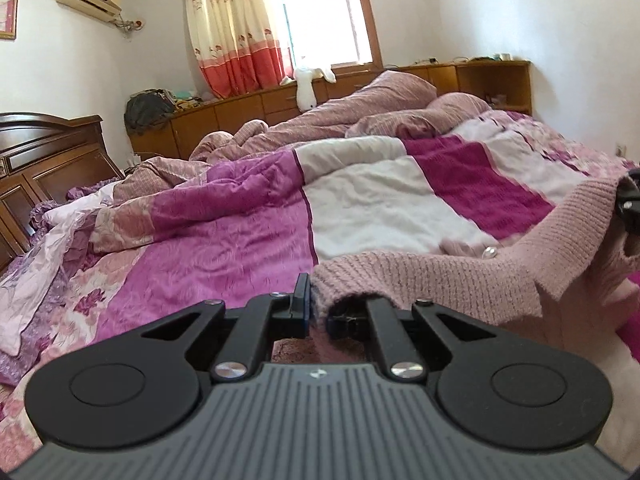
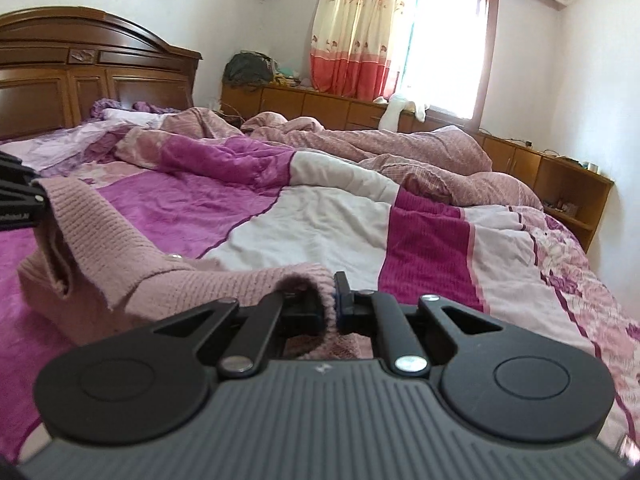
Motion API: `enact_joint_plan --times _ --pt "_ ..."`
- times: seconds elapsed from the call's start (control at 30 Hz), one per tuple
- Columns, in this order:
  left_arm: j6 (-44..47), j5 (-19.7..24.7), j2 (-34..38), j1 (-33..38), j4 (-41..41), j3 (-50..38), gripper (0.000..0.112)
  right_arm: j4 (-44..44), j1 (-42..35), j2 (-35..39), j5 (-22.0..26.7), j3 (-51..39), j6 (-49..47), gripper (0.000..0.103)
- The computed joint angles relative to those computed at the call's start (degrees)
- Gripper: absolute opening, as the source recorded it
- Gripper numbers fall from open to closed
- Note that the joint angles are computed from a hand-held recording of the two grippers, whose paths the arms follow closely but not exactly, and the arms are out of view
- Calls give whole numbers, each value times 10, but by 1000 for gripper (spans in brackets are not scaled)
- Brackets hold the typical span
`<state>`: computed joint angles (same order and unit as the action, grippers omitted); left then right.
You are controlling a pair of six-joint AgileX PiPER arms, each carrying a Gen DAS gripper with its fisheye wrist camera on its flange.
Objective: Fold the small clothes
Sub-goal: 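Close both grippers on the cardigan hem and lift it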
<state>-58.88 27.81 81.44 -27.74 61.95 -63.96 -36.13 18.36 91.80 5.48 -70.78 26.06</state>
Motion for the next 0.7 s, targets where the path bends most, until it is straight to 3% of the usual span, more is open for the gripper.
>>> enact_joint_plan --times 0.07,0.23,0.37,0.5,0.7 --pt "15 -17 45 23 -26 -43 8 -13 -2 38 6 -38 11 8" --pt "69 -32 156 65 -101 -137 8 97 -10 136 26 -129 -94 8" --pt "67 -37 224 80 -94 -169 8 102 -9 207 49 -188 -96 8" --pt "106 -38 290 98 -139 -214 8 106 -7 266 78 -240 -92 9" --pt "144 -34 350 107 -173 -253 9 240 -19 325 132 -306 -176 12"
